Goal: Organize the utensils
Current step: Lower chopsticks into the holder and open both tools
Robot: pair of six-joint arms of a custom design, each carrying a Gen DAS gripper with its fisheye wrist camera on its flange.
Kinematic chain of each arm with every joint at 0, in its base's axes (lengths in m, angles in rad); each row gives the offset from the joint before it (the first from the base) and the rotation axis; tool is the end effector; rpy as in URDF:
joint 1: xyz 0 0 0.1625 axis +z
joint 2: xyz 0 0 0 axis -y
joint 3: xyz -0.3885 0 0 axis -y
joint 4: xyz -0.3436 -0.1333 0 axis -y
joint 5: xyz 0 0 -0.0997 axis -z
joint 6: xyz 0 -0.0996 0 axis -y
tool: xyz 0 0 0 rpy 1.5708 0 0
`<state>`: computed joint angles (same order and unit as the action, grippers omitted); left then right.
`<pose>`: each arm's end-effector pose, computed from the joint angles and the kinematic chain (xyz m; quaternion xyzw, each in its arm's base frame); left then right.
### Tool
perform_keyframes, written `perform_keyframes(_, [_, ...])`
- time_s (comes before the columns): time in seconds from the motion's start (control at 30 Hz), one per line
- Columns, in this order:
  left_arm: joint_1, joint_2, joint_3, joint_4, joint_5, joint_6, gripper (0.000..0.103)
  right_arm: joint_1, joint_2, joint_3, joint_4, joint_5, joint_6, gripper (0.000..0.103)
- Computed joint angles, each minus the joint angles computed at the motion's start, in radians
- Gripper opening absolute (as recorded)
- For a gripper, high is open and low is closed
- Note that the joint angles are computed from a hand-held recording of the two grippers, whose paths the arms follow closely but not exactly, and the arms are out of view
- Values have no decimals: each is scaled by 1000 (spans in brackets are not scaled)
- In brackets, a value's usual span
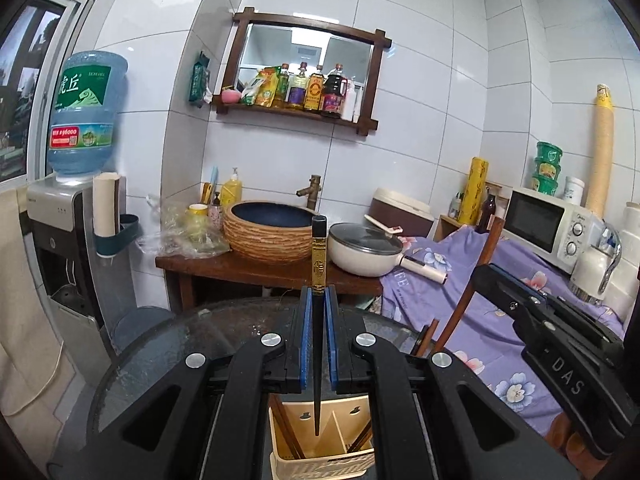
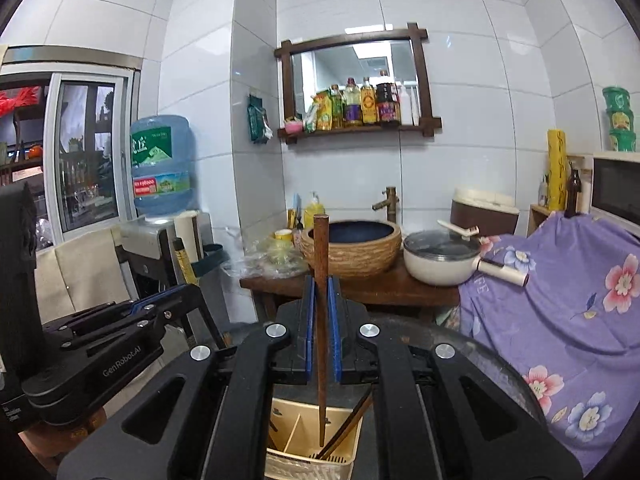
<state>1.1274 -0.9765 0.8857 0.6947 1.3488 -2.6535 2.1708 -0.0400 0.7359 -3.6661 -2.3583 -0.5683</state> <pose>-0.1099 -0.5933 0.3783 0.3492 0.8093 -0.4597 0.1084 0.4686 -0.5738 0.0440 0.1835 -0.7256 0.5993 0.2840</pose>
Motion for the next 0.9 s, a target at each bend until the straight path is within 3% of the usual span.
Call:
perform_keyframes(0.4, [58,44,37,19,-1,3,6,-52,-1,107,23,16,129,7])
perform_keyframes(0.9, [83,77,51,40,-24,3,6,-68,16,116,18,0,150,8])
